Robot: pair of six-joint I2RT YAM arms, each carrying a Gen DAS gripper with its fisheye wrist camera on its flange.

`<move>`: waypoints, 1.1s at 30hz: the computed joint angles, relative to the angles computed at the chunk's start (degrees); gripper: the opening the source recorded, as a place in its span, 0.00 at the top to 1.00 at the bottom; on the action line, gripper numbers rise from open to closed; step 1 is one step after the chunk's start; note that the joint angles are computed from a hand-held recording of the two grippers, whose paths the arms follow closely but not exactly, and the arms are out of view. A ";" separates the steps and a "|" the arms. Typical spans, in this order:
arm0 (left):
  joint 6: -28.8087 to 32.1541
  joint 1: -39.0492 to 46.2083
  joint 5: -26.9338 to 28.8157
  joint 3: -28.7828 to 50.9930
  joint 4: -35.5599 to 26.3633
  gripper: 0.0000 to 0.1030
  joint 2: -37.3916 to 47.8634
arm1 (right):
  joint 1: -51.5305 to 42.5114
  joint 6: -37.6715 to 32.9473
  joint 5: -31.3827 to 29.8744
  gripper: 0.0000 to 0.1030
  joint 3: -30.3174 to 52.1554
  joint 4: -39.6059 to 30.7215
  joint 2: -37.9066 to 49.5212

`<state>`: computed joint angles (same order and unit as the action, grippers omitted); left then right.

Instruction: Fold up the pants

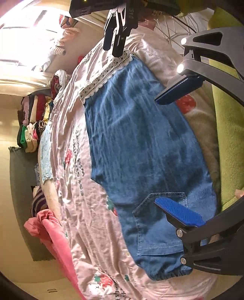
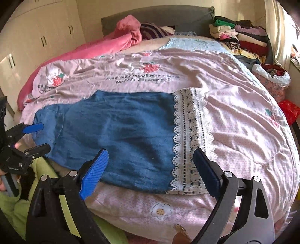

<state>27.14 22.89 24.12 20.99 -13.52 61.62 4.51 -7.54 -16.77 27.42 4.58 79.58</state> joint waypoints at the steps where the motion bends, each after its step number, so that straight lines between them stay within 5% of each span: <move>1: -0.35 -0.67 -0.42 0.10 -0.28 0.04 -0.53 | -0.63 -0.08 -0.18 0.16 -0.17 0.03 -0.47; 15: -5.84 -11.24 -5.22 2.81 0.87 0.04 1.24 | -10.40 -2.75 -4.85 0.14 -1.91 1.05 -1.16; 33: -10.23 -25.02 -13.70 13.51 9.37 0.04 20.34 | -14.87 -3.96 -8.47 0.14 0.31 3.99 8.01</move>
<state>16.91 -2.13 10.42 34.50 -4.15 81.95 -10.36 -11.49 -25.25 27.74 8.57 87.59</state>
